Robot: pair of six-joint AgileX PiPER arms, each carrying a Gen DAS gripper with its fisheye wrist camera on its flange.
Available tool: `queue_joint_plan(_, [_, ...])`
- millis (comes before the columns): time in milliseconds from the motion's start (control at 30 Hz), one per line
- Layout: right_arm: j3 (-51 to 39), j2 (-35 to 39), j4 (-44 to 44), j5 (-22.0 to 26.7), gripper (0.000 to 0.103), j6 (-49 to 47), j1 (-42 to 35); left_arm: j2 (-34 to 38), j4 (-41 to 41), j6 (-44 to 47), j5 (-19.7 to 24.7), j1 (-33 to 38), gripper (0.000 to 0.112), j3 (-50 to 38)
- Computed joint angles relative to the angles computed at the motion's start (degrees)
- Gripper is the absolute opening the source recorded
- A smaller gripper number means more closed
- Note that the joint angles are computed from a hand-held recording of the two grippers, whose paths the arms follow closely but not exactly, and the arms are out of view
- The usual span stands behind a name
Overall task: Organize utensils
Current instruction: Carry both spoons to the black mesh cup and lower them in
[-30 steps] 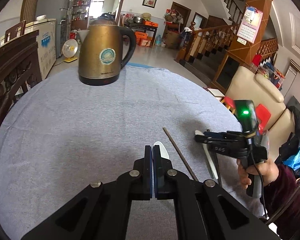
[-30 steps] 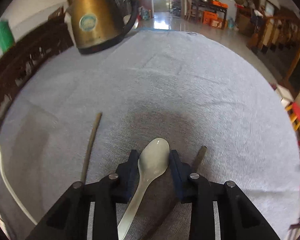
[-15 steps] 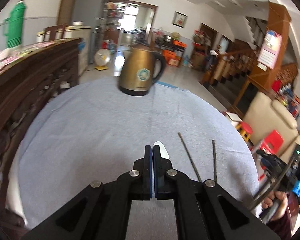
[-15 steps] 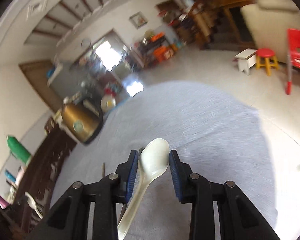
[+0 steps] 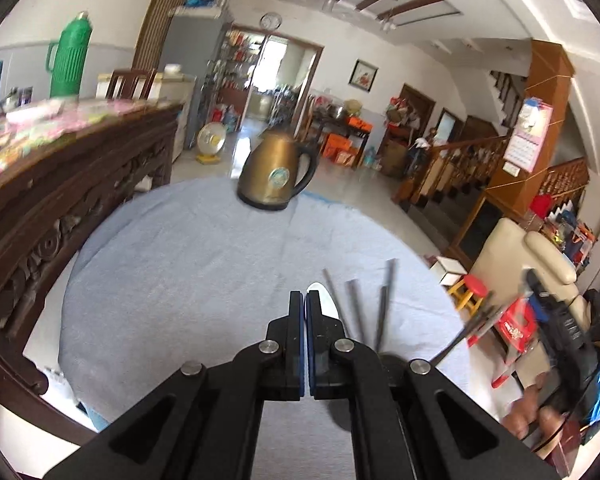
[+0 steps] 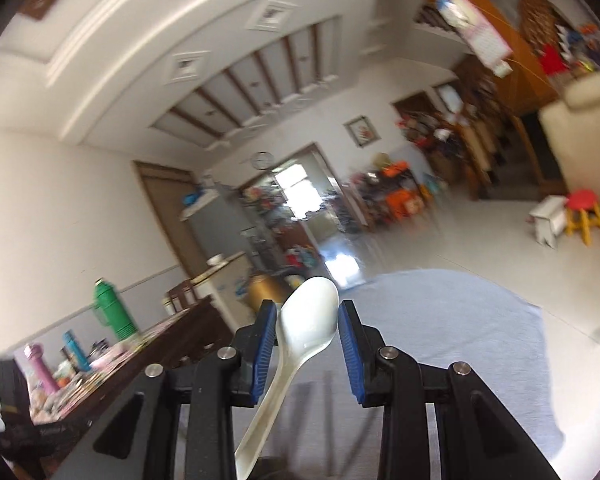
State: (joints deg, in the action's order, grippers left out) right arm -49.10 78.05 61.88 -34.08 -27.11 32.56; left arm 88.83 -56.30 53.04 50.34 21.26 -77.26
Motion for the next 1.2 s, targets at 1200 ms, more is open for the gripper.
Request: queue_joint_plan(1200, [-8.9,26.5,-2.2,-24.4,0.035,-14.0,12.1,-6.9,-18.9,29.2,-26.7,-17.4,0.001,18.3])
